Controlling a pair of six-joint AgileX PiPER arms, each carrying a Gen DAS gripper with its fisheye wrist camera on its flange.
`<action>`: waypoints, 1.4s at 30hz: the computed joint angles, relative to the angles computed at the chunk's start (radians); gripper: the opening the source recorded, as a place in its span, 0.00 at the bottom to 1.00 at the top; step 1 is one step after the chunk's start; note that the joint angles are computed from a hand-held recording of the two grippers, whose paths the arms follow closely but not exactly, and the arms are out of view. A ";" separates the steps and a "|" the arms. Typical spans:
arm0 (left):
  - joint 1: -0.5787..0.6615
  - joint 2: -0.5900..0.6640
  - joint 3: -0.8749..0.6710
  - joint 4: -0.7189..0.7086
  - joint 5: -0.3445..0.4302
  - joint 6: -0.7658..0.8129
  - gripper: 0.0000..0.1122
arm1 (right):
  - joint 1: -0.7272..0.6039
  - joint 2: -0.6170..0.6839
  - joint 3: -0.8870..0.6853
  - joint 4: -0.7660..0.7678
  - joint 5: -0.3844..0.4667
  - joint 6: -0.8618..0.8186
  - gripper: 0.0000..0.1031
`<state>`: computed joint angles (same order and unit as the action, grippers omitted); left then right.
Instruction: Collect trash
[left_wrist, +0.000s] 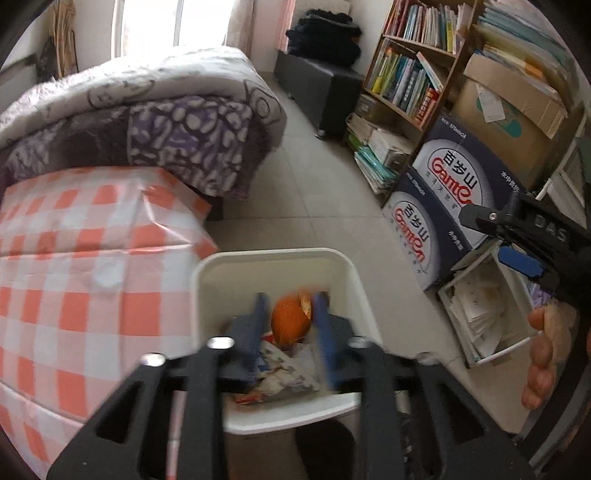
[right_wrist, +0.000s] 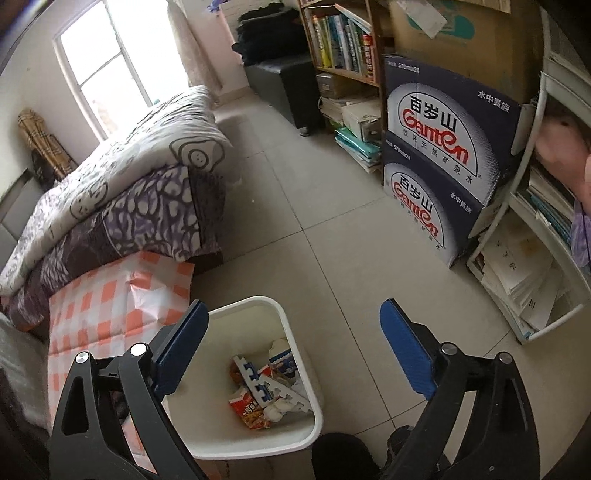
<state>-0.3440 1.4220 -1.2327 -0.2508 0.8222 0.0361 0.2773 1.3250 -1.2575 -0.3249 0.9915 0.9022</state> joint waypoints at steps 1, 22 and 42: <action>-0.002 0.007 -0.005 -0.005 -0.002 -0.006 0.49 | 0.000 -0.003 0.001 -0.002 -0.003 0.004 0.88; 0.238 -0.496 0.287 0.658 -0.115 -0.456 0.86 | 0.618 0.107 -0.100 -0.440 0.177 0.373 0.93; 0.774 -0.419 0.292 0.109 -0.064 0.132 0.86 | 0.799 0.311 -0.235 -0.482 0.170 0.443 0.93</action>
<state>0.4298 1.0031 -0.9402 -0.1414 0.7587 0.1680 1.0766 1.6363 -1.4926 -0.8072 1.1618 1.3457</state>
